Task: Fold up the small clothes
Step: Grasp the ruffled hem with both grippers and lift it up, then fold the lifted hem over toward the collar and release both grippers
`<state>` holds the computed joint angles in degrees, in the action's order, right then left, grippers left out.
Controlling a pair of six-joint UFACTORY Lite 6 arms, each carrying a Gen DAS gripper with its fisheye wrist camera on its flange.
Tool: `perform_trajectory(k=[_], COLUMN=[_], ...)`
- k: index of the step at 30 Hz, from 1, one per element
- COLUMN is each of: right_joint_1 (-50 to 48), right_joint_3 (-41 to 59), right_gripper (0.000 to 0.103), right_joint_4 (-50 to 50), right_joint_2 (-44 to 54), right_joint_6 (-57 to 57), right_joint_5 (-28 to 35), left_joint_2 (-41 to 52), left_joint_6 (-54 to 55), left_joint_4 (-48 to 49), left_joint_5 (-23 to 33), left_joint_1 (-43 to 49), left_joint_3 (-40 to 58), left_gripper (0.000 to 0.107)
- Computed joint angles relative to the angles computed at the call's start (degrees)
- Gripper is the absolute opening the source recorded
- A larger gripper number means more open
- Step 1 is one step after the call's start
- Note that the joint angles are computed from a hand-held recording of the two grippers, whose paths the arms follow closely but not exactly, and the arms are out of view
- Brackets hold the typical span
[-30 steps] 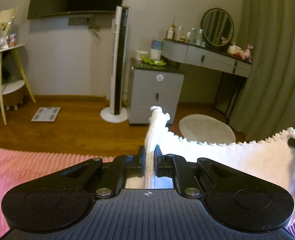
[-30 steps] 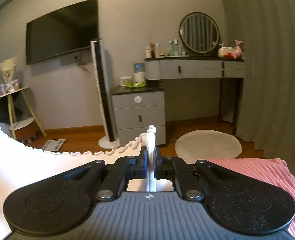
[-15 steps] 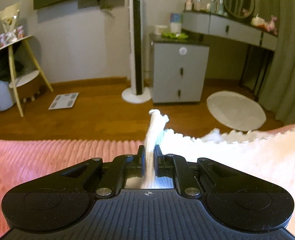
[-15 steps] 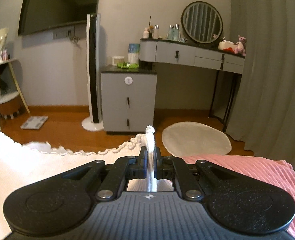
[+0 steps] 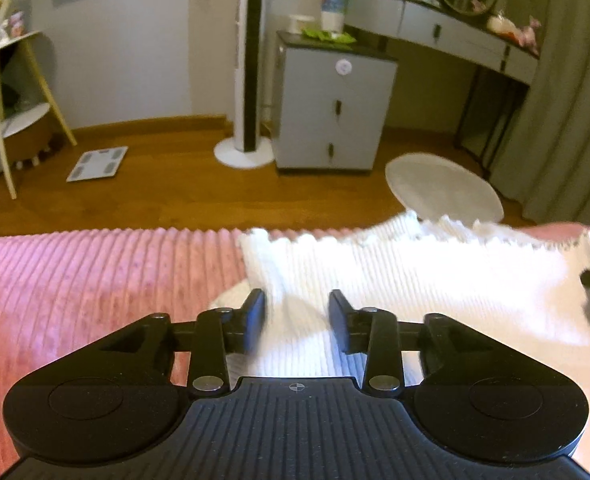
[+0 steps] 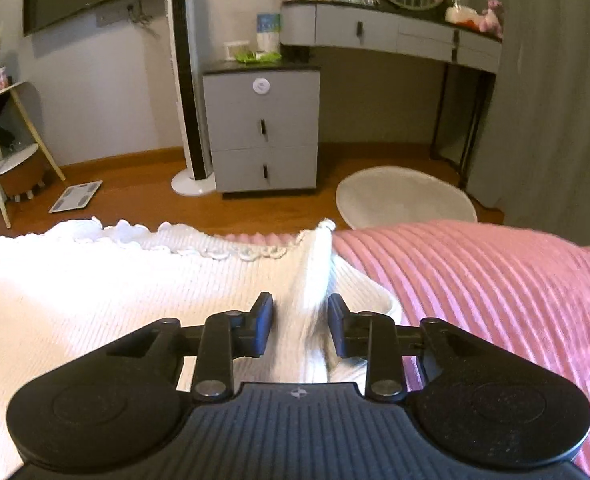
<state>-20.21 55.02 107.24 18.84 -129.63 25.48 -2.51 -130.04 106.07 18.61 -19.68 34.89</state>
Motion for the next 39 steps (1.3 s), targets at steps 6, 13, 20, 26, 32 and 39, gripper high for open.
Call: perform_trajectory(k=[6,13,20,26,32,39], right_joint_1=[0.00,3.63,6.68,-4.08,-12.45,-4.83], right_joint_3=[-2.74,-2.45,2.59,-16.90,-39.65,-46.19], right_gripper=[0.007,0.007,0.014,0.017,0.021,0.022], right_joint_4=[11.25,32.35,41.49,17.00,-0.68,9.63], right_joint_2=[-3.06,-3.57,3.25,-15.23,-36.97,-47.74], right_joint_6=[-12.68,-31.18,-38.55,-19.93,-10.50,-12.72], right_joint_5=[4.08,6.60,-1.69,10.59,16.83,2.19], left_joint_2=[-0.10,3.20,9.62,-13.50,-24.16,-27.97], left_joint_6=[-1.64,-3.28,7.41,9.57,19.46,26.53], left_joint_4=[1.74,2.28,-10.13,-17.27,-34.81,-46.05], left_joint_5=[6.98,14.11,11.59,11.72,15.26,26.57], left_joint_1=[-2.28,-3.78,-3.26,-8.28,-19.27,-29.68], left_joint_3=[0.60,5.87,9.77,-9.66,-16.65,-15.04], left_gripper=[0.007,0.006,0.019,0.054,0.063,0.065])
